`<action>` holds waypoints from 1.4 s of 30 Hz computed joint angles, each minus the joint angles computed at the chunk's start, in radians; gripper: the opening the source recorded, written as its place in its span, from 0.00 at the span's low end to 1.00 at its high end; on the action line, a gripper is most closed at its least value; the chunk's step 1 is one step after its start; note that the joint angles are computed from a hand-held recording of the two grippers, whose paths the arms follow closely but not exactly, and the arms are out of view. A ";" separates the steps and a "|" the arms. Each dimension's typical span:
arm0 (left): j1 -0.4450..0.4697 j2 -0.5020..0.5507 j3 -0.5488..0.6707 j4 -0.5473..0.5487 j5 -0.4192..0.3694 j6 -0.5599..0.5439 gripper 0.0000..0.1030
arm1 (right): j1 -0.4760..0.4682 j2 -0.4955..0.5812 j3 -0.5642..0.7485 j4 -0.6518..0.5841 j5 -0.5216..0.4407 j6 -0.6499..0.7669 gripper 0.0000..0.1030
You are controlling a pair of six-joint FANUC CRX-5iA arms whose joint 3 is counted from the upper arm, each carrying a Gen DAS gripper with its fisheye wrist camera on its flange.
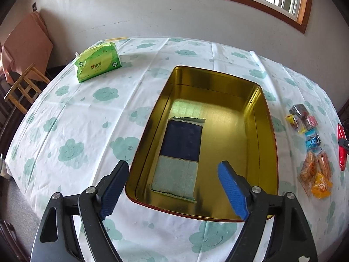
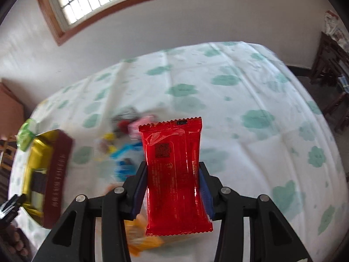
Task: Organize snacks
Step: 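Carry the red snack into the tin beside the packet and open the right gripper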
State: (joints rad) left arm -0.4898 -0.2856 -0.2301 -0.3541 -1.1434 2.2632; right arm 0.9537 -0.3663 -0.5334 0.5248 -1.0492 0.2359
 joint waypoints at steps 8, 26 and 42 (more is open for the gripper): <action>0.035 -0.060 -0.027 -0.015 -0.016 0.039 0.87 | 0.116 0.125 0.101 -0.020 0.132 -0.006 0.43; 0.199 -0.191 -0.121 0.015 -0.071 0.023 0.89 | 0.213 0.443 0.392 -0.182 0.221 0.147 0.43; 0.238 -0.200 -0.155 0.057 -0.054 -0.010 0.89 | 0.236 0.512 0.414 -0.124 0.125 0.080 0.43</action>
